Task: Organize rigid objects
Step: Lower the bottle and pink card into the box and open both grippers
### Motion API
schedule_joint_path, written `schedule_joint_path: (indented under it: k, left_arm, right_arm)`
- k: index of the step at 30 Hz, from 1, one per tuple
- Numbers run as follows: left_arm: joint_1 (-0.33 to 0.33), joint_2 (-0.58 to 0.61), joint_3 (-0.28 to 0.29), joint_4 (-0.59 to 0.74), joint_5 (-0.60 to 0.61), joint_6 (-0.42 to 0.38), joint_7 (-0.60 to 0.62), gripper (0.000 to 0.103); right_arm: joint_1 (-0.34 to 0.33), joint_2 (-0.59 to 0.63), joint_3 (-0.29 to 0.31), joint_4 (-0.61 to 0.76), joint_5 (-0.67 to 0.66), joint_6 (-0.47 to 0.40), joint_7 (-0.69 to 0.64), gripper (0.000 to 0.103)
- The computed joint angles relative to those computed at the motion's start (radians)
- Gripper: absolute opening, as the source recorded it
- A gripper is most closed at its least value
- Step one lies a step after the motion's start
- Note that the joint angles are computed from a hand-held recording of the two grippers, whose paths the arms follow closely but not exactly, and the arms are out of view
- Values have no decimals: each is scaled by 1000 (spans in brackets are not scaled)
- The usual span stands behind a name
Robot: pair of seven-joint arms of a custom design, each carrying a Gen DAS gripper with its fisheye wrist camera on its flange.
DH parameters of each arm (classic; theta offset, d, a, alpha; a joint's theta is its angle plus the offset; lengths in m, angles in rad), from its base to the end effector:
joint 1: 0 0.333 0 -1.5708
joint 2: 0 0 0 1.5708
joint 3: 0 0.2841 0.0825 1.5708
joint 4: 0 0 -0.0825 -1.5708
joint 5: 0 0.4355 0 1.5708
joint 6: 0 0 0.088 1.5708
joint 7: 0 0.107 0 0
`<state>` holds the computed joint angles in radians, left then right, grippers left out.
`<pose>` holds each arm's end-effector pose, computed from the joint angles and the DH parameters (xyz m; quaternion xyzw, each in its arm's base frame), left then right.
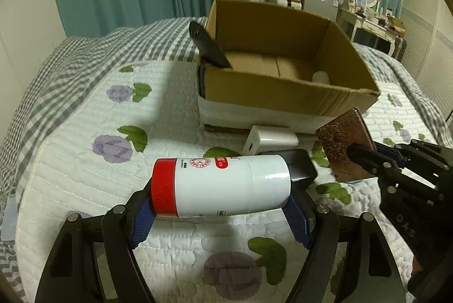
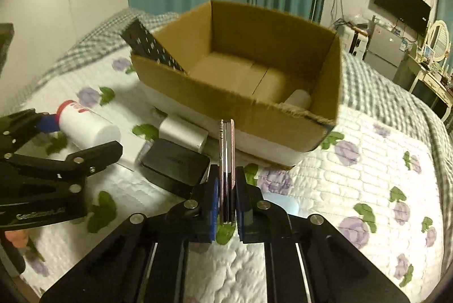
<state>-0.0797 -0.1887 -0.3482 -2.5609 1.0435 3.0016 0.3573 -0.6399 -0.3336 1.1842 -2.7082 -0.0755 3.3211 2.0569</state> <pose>0.4295 -0.2594 0.3030 -0.5834 0.7339 -0.2570 0.2345 0.4232 0.2355 0.2818 -0.7261 0.5709 -0.2417 0.2974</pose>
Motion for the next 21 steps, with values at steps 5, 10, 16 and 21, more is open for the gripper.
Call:
schedule_joint_path:
  k: [5,10,16,21]
  left_arm:
    - [-30,-65,16,-27,-118,45,114,79]
    - [-19,-79,-2,33,-206,74,246,79]
    - [-29,120,2,271,-298,36,403,79]
    - [-100,320,51,456,-235,-43,391,79]
  right_arm:
    - [295,-84,-277,-77,59,25,-4,9]
    - [401,-136,-413,-76,115,40,-45,9]
    - [315,-104,-421,18,127,28,-106,9]
    - [236,-33,-389,65,139,30,-157,9]
